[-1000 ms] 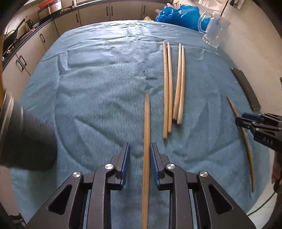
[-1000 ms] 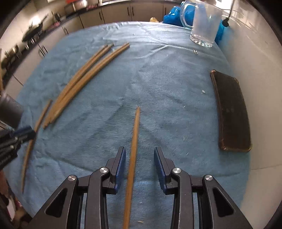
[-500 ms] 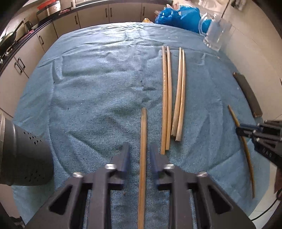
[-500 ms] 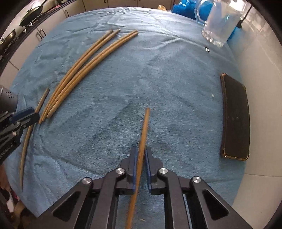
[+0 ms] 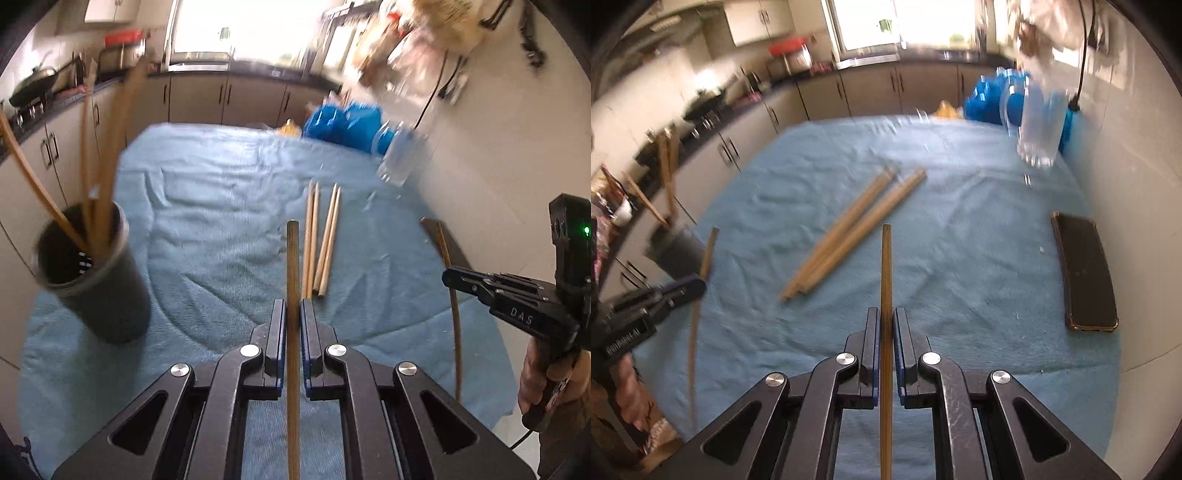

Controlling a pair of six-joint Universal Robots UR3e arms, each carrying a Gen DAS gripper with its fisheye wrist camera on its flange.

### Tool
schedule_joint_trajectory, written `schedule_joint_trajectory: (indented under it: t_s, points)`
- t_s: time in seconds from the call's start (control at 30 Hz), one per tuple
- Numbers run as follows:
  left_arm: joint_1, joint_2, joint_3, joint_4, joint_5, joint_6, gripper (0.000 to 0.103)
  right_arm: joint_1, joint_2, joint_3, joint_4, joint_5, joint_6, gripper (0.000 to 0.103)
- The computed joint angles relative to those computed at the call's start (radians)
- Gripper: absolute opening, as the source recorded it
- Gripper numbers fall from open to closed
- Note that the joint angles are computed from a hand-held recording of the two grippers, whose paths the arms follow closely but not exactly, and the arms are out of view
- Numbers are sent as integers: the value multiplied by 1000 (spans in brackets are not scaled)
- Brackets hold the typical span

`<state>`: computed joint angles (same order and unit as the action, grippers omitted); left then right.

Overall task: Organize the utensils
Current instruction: 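Lift both chopsticks upright and carry them over the black holder, then open both tools to drop the chopsticks into the black holder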

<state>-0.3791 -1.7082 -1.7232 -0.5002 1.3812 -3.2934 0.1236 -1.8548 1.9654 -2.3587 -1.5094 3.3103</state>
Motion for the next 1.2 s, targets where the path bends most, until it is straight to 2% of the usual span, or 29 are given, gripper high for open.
schedule_joint_trajectory:
  t_s: [0.17,0.33,0.53,0.73,0.93,1.03,1.13,1.2]
  points:
    - [37,172,-156,87,-35,-4,7,85,-54,8,-83,-56,61,8]
    - [111,354,-282,132,-90,-5,7,231,-15,-23,-204,-180,129,8]
    - [222,517,-341,120,-166,-8,7,347,79,-104,-306,-268,167,8]
    - [409,656,-303,34,-270,21,7,400,196,-255,-350,-276,174,8]
    - [524,615,-194,24,-276,17,7,433,394,-532,-374,-226,190,8]
    - [566,550,-130,44,-281,10,7,443,499,-678,-384,-211,195,8]
    - [564,452,-59,84,-244,-12,7,458,648,-890,-382,-205,221,8]
    - [562,379,-8,106,-236,-29,7,476,739,-1022,-363,-231,226,8]
